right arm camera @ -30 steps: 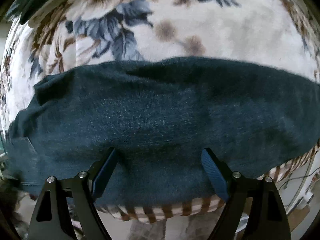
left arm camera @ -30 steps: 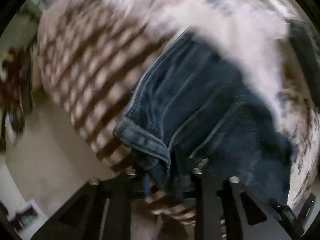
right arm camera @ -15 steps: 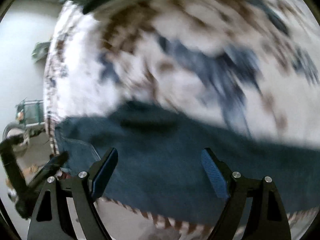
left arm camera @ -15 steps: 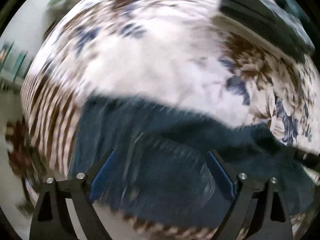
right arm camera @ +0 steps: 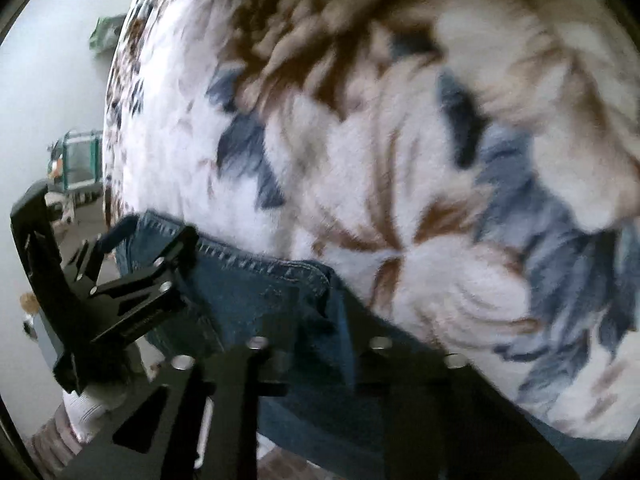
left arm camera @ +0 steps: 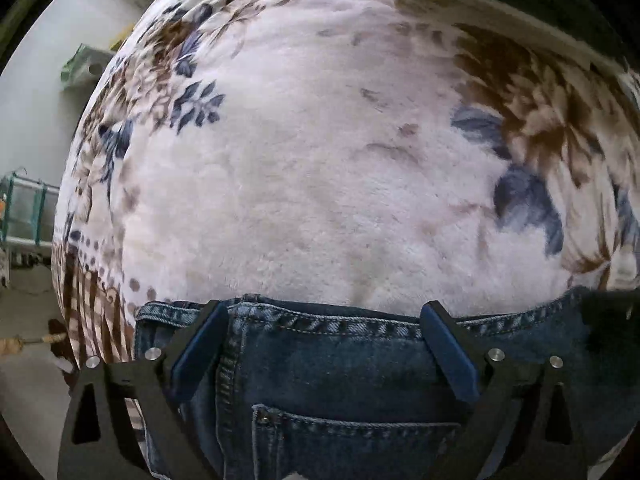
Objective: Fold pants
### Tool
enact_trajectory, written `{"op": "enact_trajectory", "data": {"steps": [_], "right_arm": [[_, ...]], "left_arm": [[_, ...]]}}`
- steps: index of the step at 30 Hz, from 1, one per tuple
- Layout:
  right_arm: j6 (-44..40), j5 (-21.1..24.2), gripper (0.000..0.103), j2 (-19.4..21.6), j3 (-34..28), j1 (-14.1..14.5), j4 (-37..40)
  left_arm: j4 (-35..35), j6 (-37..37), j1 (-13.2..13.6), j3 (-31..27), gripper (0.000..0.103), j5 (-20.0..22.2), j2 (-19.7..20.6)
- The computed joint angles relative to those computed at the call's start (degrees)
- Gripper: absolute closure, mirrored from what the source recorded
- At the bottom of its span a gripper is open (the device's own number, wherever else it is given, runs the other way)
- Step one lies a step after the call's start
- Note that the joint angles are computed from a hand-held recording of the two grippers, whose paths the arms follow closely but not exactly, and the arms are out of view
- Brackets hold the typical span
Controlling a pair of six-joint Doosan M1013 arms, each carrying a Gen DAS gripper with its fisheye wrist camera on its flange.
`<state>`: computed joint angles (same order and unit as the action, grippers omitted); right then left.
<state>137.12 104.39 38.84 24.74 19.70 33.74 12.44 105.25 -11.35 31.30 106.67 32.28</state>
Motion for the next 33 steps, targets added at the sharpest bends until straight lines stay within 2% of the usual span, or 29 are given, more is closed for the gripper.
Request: {"op": "enact_trajectory", "data": {"steps": [2,4,5,6,9,11,14,18,20,25,27,29,30,32,33], "right_arm": [[0.28,-3.48,0.096,-2.37,3.26,-0.33,-2.04],[0.29,-6.54,0.092,-3.39,6.3,-1.35,3.71],[0.04,-6.42,0.083,-3.48,7.07,-1.57,5.59],[0.11,-5.37,0.08,-2.79,6.76,-1.65,7.18],[-1.08,-6.5,0.079,-4.34,9.93,-2.11,9.02],[-1.91,-4.41,0.079,-4.44,9.77,-1.96,8.65],[-4.41,-5.27,0.079,-6.24,13.04,-2.05,10.46],[-7.25,-1.19,0.079,-3.27,8.85,-1.66,10.77],[-5.94,-2.05,0.071,-1.76,7.14,-1.78,10.61],[-6.91,-4.42,0.069,-2.55,10.28,-2.88,17.35],[-9.03,-2.39,0.069,-2.98,11.33,-3.04,21.61],[-9.44,0.67,0.069,-2.69,11.19,-2.68,22.81],[-9.36,0.13,0.069,-3.22,12.23,-2.62,21.96],[-8.45,-3.98,0.068,-4.88,16.35,-3.05,22.75],[-8.01,-7.43,0.068,-6.04,19.63,-3.47,24.78]], "left_arm": [[-0.4,-0.65,0.02,-1.13,0.004,1.01,0.28],[-0.97,-1.37,0.12,-1.44,0.004,1.63,0.13],[-1.04,-1.66,0.11,-1.41,0.004,1.89,0.03],[-1.26,-1.95,0.19,-1.4,0.004,2.17,-0.06],[-1.93,-2.6,0.25,0.03,0.004,1.69,-1.21],[-1.72,-2.53,0.1,1.96,0.004,0.62,-2.42],[-1.75,-2.5,-0.03,3.03,0.004,-0.26,-3.13],[-2.42,-2.64,0.06,2.05,0.004,0.83,-2.6],[-2.52,-2.46,0.06,1.8,0.004,1.15,-2.4],[-3.3,-2.3,0.29,1.04,0.004,2.08,-2.09],[-3.68,-2.34,0.41,0.98,0.004,2.18,-2.18],[-3.75,-2.02,0.36,1.52,0.004,1.9,-2.51],[-3.84,-1.9,0.33,1.75,0.004,1.95,-2.62],[-3.84,-2.01,0.22,2.55,0.004,1.76,-3.01],[-3.66,-2.06,0.15,2.91,0.004,1.52,-3.21]]}}
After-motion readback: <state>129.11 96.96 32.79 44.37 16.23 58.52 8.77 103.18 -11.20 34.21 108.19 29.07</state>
